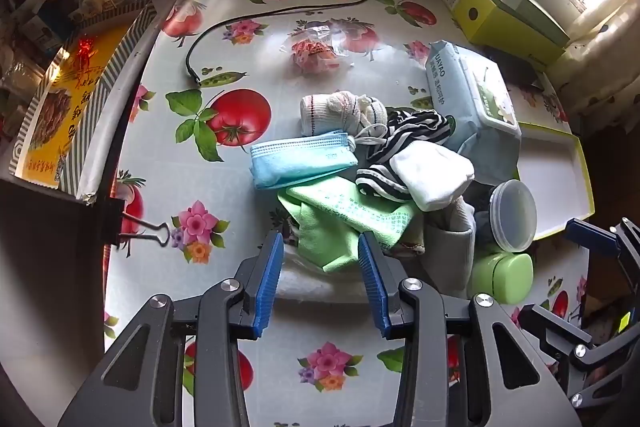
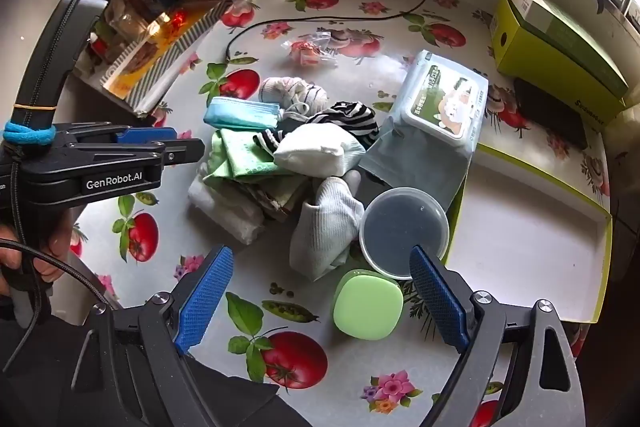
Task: Organize soft objects
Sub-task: 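Move both grippers toward the pile of soft items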
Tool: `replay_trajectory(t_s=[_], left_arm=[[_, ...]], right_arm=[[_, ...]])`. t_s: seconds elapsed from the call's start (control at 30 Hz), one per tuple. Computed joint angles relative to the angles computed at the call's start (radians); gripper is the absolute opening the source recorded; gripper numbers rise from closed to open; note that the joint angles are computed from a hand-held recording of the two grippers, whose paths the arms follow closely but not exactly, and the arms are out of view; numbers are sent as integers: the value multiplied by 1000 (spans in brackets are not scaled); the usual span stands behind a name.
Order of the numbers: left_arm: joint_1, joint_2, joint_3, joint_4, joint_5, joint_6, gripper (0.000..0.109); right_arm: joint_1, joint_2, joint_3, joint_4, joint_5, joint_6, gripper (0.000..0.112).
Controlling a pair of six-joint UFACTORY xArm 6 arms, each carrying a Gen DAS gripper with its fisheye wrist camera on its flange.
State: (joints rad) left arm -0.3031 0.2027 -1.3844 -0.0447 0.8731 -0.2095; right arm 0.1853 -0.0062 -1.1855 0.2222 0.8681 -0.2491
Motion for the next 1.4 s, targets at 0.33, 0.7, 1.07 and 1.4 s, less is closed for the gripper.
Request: replay_trajectory(t_s=[0.33,0.7,1.07,1.4], left_arm=[[7,1,-7,6,10,-2,40],[12,-4,3,-13,2,16,40],[12,1,-4,-4,-1,2,40],[14,4,-1,-13,-9,3,40]], right_arm=[[9,23,-38,10,2,8,91],[9,36,-57,30,-3,-12,91],[7,49,-73,32,-2,-12,91],[9,50,-73,36,-3,-11,91]])
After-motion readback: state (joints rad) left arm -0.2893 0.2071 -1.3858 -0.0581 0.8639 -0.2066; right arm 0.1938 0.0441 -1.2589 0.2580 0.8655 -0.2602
